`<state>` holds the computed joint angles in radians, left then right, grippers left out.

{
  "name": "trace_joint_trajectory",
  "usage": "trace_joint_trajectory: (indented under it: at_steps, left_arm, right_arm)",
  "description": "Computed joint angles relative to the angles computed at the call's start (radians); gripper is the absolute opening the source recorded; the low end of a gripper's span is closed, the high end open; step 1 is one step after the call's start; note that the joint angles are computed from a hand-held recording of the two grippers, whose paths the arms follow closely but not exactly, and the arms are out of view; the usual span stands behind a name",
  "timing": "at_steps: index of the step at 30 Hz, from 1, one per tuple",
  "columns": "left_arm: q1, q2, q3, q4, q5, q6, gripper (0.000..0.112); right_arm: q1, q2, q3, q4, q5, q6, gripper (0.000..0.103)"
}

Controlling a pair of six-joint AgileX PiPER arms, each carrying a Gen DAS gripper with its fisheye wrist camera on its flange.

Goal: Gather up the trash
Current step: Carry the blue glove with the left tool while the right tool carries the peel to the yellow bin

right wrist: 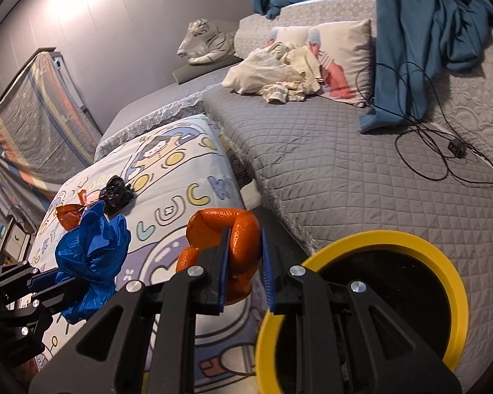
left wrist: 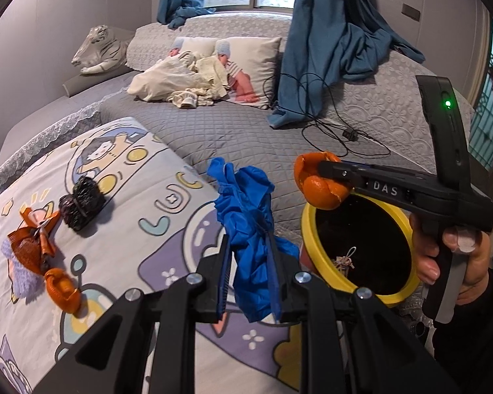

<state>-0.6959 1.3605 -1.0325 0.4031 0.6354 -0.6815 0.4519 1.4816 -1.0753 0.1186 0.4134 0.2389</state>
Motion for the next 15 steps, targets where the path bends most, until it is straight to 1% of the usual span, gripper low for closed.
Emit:
trace_joint_trajectory:
  at_steps: [7, 12, 15]
  left_arm:
    - [-0.034, 0.067, -0.058, -0.011, -0.008, 0.021, 0.019]
    - [-0.062, 0.111, -0.099, -0.018, -0.011, 0.034, 0.019]
    - [-0.076, 0.134, -0.125, -0.021, -0.008, 0.043, 0.019]
  right_arm:
    - [-0.068, -0.037, 0.055, 0.03, -0.009, -0.039, 0.017]
    - [-0.107, -0.067, 0.096, -0.004, -0.019, -0.011, 0.017]
    - [-0.141, -0.083, 0.118, 0.019, -0.02, -0.035, 0.017]
